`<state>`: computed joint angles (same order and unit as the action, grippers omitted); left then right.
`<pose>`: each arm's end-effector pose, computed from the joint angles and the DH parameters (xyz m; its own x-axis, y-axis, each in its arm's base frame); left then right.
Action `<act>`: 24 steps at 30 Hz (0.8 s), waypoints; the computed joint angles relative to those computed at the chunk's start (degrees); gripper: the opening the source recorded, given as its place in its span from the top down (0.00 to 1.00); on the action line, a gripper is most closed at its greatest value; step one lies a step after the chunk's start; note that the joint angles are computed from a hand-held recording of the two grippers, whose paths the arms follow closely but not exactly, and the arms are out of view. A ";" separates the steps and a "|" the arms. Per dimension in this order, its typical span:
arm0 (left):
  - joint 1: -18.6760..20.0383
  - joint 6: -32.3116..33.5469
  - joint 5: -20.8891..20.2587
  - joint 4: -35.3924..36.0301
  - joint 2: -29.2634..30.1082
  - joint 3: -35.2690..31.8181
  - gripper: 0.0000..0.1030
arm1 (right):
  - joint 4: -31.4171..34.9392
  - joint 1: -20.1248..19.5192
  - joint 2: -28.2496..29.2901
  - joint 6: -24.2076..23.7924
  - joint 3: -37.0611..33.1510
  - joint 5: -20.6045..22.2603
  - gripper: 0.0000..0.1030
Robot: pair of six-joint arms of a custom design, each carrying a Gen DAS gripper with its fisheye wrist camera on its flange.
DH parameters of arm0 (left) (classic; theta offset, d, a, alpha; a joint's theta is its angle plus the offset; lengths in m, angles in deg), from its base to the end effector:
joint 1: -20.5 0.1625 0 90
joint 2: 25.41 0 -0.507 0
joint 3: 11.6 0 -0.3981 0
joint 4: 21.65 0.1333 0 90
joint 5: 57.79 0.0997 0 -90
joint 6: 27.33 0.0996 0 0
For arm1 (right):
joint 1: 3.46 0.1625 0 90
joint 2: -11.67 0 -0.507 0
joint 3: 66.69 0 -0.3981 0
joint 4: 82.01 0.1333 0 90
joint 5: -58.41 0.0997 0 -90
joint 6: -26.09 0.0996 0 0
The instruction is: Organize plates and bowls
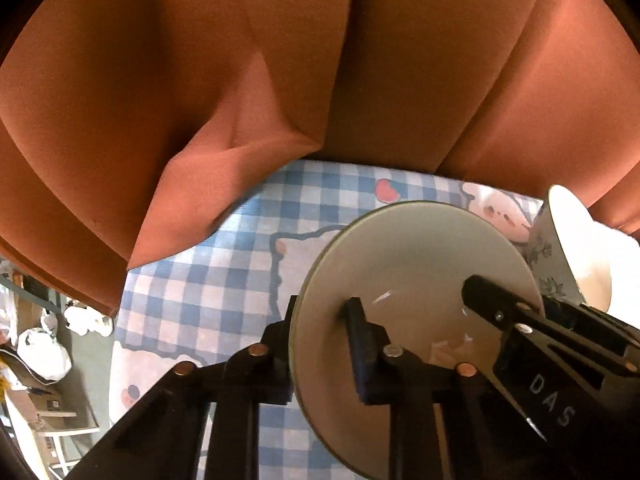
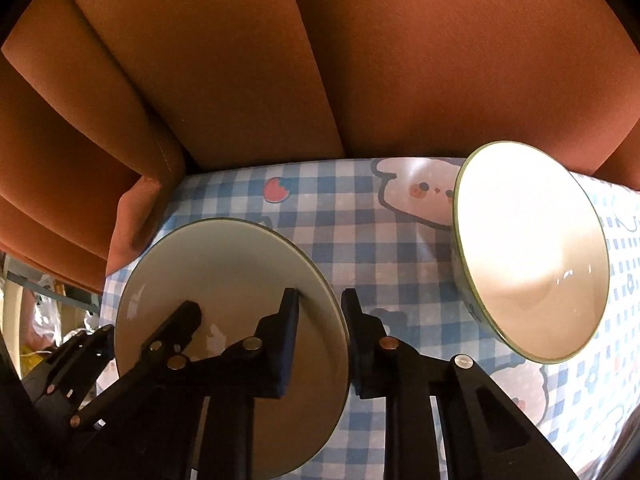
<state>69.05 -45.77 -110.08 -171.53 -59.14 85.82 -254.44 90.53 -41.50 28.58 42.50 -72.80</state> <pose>-0.3127 -0.6475 0.0019 -0.7459 0.2891 -0.6000 0.4475 0.8848 -0.1300 0.1127 -0.6428 0.2154 -0.7728 0.2786 0.5702 -0.0288 0.8822 -0.4700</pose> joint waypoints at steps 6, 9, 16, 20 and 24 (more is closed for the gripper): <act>-0.26 0.15 0.19 1.49 -0.28 0.08 0.81 | 1.15 -0.11 -0.87 1.04 0.54 -0.45 0.77; -0.65 -0.13 0.27 1.64 -0.44 0.41 0.81 | 1.11 0.17 -1.57 1.10 1.47 -1.19 0.77; -2.32 -1.54 0.37 1.76 -1.57 2.62 0.81 | 1.07 0.89 -3.69 2.15 4.40 -2.22 0.77; -3.38 -3.58 -0.82 2.22 -2.89 4.77 0.81 | 1.71 1.51 -5.70 3.65 6.91 -2.77 0.77; -4.55 -4.84 -1.34 2.33 -3.72 6.51 0.81 | 3.09 2.08 -7.28 5.33 8.62 -3.35 0.77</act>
